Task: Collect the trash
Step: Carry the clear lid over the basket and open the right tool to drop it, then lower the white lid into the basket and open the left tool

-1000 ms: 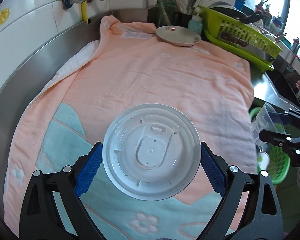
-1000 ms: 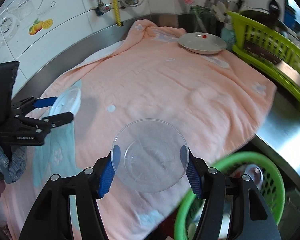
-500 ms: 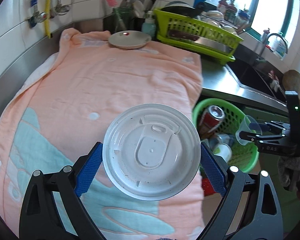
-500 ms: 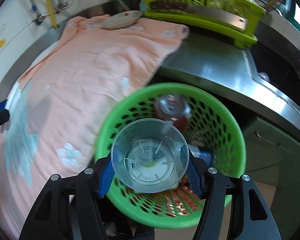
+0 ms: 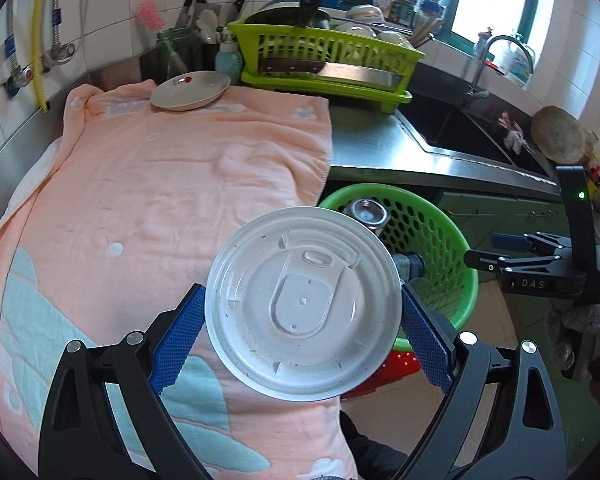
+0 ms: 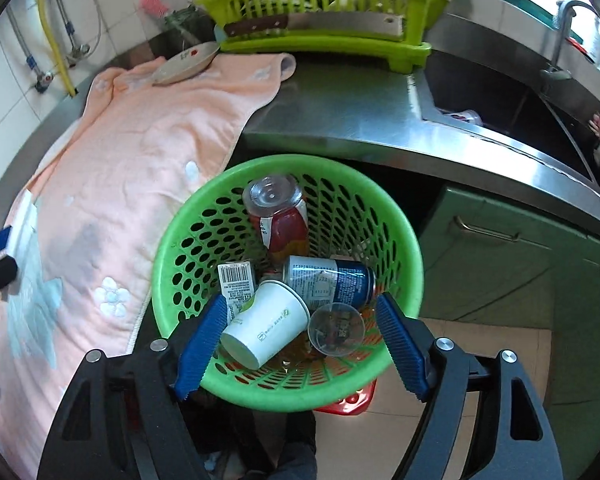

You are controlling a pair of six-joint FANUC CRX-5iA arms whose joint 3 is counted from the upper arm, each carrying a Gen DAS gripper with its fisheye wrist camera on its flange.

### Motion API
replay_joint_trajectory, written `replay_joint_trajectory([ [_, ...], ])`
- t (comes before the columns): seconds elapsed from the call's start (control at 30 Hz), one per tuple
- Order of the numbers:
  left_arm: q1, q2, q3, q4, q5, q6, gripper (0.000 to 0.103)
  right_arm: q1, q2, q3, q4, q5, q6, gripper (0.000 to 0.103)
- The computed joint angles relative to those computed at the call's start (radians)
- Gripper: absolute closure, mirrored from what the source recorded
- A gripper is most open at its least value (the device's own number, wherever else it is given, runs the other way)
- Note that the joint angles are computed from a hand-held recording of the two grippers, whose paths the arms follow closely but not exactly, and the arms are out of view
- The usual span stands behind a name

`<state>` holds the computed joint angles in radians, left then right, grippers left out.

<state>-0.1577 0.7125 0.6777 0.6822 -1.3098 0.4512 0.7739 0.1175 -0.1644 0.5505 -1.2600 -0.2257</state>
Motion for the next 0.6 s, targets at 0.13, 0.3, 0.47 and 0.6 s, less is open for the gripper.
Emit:
replay_joint_trajectory([
  [0.13, -0.007, -0.020, -0.031, 0.006, -0.009, -0.018, 0.011, 0.040, -0.011, 0.009, 0.016, -0.064, -0.052, 0.026],
  [0.3, -0.025, -0.039, -0.059, -0.013, -0.013, -0.009, 0.011, 0.079, -0.027, 0.011, 0.041, -0.124, -0.075, 0.020],
  [0.47, -0.058, -0.070, -0.112, -0.042, 0.029, 0.021, 0.011, 0.091, -0.075, -0.038, 0.076, -0.113, -0.071, 0.020],
  [0.6, -0.093, -0.075, -0.124, -0.080, 0.056, 0.075, 0.011, 0.087, -0.127, -0.092, 0.105, -0.078, -0.062, 0.020],
])
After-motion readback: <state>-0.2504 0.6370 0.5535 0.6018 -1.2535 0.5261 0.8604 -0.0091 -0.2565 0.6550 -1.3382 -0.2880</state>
